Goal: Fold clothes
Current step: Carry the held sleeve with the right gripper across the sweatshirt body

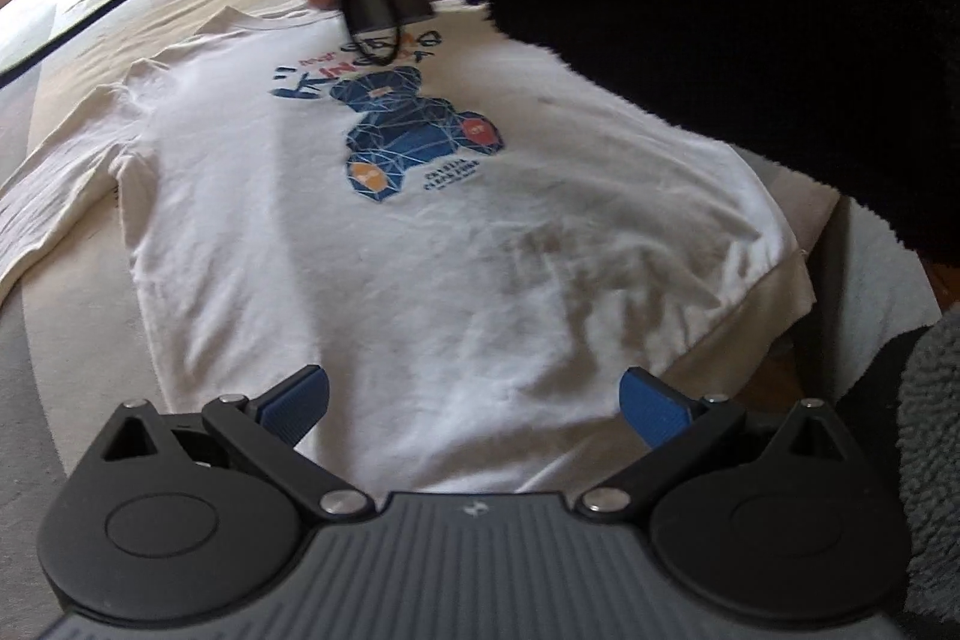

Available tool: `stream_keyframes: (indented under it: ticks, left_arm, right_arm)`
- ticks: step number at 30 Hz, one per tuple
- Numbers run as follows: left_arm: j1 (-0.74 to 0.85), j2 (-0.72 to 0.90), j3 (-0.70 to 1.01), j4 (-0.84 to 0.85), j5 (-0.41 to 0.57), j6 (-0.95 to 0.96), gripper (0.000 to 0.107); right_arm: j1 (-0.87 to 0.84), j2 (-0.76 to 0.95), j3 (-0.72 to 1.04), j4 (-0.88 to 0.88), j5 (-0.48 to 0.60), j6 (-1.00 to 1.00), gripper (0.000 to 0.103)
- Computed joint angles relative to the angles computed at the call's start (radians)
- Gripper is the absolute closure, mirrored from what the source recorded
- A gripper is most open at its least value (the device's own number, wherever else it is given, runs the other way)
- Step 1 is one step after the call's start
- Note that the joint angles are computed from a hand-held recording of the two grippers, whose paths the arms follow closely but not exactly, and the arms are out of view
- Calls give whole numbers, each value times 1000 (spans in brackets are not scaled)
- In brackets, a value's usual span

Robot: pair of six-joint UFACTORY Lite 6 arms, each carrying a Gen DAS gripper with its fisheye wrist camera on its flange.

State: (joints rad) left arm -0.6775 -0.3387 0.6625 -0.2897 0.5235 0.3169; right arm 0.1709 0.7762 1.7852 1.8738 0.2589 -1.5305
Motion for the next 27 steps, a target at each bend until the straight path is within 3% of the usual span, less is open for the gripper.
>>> stream_keyframes:
  ticks: [6,11,14,20,27]
  left_arm:
    - [-7,-4,-15,-51,1,10,5]
    - [-14,-11,-23,-51,-4,-12,5]
    - [-19,-18,-25,-43,-8,-29,5]
    - [-21,-31,-33,-62,-18,-24,5]
    - [-16,-30,-44,-133,-36,45,5]
  right_arm:
    - [40,37,31,-88,-8,87,0]
    - [51,89,82,-340,-28,302,0]
    - [32,121,99,-506,23,448,0]
    - [-82,95,-14,-313,221,333,0]
    - [-185,129,-17,-210,310,478,0]
